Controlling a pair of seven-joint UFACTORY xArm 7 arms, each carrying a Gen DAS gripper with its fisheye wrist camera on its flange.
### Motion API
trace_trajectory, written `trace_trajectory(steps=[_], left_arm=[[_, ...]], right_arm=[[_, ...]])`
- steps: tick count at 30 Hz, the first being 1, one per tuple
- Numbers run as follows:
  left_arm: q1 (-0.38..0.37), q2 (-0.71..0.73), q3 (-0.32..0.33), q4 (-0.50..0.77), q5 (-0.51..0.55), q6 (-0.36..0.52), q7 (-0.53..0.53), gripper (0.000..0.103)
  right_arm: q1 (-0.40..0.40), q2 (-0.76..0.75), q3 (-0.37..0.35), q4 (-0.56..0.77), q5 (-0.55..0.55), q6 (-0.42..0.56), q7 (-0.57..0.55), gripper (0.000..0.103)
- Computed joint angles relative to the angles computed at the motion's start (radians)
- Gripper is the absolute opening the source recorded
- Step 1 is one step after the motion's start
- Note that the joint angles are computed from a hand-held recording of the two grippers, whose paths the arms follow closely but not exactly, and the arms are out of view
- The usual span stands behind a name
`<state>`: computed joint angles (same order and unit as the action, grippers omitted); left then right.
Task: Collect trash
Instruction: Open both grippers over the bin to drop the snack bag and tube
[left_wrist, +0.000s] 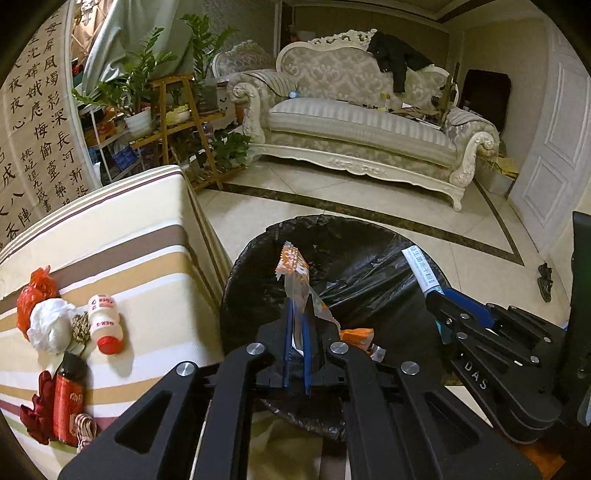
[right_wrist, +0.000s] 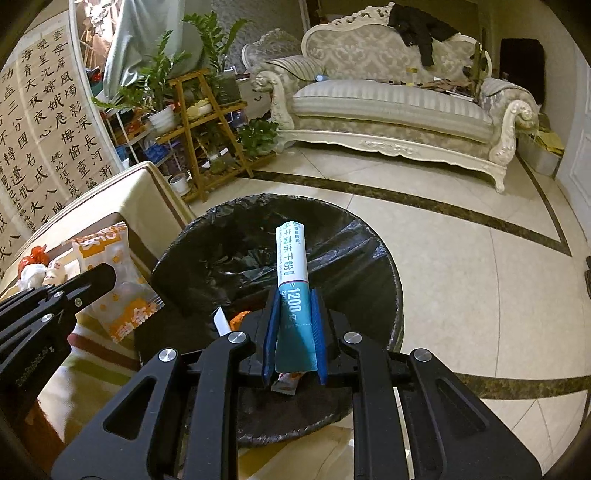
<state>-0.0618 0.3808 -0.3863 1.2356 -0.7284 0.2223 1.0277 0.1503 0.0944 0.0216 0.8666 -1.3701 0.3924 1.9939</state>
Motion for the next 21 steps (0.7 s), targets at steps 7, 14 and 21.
trace_trajectory(steps=[7, 14, 21], left_arm=[[0.002, 0.005, 0.007, 0.010, 0.012, 0.006, -0.038, 0.042], [0.020, -0.012, 0.005, -0.005, -0.008, -0.002, -0.031, 0.057], [0.054, -0.072, 0.005, -0.056, -0.095, -0.004, 0.039, 0.065]], right_arm=[[-0.002, -0.005, -0.001, -0.009, -0.007, 0.002, 0.023, 0.024], [0.000, -0.033, 0.012, -0.028, 0.013, 0.023, 0.019, 0.034], [0.013, -0.053, 0.035, -0.030, 0.035, 0.037, 0.004, 0.036]])
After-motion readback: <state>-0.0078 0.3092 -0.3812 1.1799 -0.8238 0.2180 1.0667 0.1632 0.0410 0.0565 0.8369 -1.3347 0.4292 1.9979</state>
